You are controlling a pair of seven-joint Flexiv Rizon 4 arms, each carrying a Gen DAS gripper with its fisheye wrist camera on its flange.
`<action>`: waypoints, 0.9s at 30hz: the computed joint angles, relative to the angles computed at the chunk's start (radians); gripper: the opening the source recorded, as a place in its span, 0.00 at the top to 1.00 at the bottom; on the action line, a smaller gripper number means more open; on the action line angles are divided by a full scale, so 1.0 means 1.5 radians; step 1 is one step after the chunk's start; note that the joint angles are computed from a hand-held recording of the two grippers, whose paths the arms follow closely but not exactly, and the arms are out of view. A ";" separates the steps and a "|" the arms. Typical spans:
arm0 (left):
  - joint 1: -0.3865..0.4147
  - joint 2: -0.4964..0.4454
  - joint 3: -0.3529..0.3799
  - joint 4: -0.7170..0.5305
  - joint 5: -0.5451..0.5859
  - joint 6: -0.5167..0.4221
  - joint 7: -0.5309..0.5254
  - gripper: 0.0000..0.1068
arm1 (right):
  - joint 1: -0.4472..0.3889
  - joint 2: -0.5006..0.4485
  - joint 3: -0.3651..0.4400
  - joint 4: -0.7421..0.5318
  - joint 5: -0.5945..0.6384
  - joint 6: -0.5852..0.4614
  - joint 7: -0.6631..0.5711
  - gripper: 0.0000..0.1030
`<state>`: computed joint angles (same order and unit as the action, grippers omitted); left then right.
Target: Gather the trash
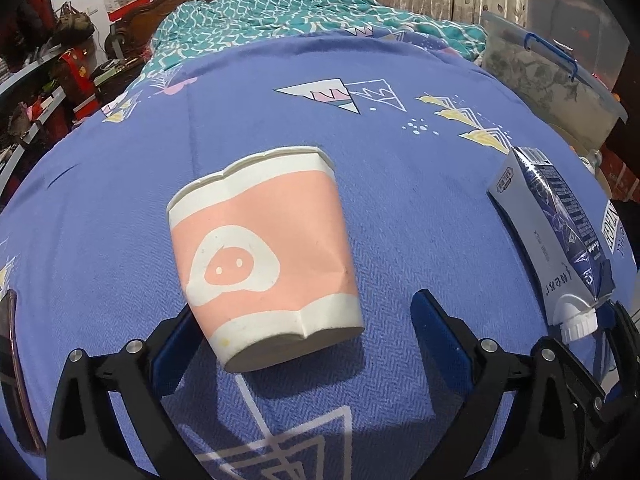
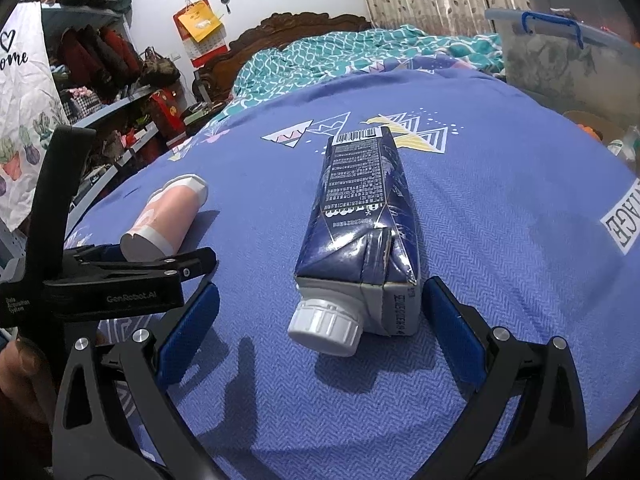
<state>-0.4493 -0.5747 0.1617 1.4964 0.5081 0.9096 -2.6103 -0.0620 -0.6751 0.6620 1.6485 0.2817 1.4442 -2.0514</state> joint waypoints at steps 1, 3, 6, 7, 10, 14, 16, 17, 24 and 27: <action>0.001 0.002 -0.002 0.003 -0.001 0.001 0.004 0.11 | 0.002 0.002 -0.003 0.000 -0.003 -0.006 0.000 0.03; 0.004 0.005 -0.005 0.008 -0.004 0.004 0.010 0.11 | 0.005 0.008 -0.011 -0.001 -0.007 -0.022 0.002 0.03; -0.002 0.012 -0.004 0.016 -0.002 0.000 0.007 0.11 | 0.010 0.022 -0.025 -0.002 0.001 -0.048 0.003 0.03; -0.005 0.017 -0.003 0.023 0.001 0.002 0.002 0.12 | 0.014 0.028 -0.032 0.001 0.008 -0.046 0.005 0.03; -0.005 0.036 -0.005 0.052 0.005 0.019 -0.011 0.12 | 0.029 0.043 -0.048 0.023 0.014 0.010 -0.014 0.03; -0.012 0.062 0.006 0.066 0.041 0.034 -0.050 0.12 | 0.033 0.044 -0.046 0.041 -0.017 0.057 -0.017 0.03; -0.007 0.063 0.004 0.060 0.051 0.038 -0.052 0.12 | 0.036 0.042 -0.050 0.042 -0.039 0.054 0.000 0.03; -0.005 0.060 0.003 0.054 0.053 0.034 -0.052 0.12 | 0.044 0.040 -0.061 0.039 -0.050 0.046 0.016 0.03; 0.015 0.029 -0.002 0.002 0.037 0.007 -0.013 0.30 | 0.058 0.027 -0.081 0.005 -0.073 0.008 0.078 0.03; 0.001 0.024 0.010 -0.011 0.061 -0.001 -0.019 0.37 | 0.047 0.021 -0.067 -0.011 -0.068 -0.033 0.080 0.42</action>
<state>-0.4478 -0.5394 0.1766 1.4803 0.5994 0.9076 -2.6387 0.0079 -0.6440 0.5620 1.6318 0.1800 1.3950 -1.9313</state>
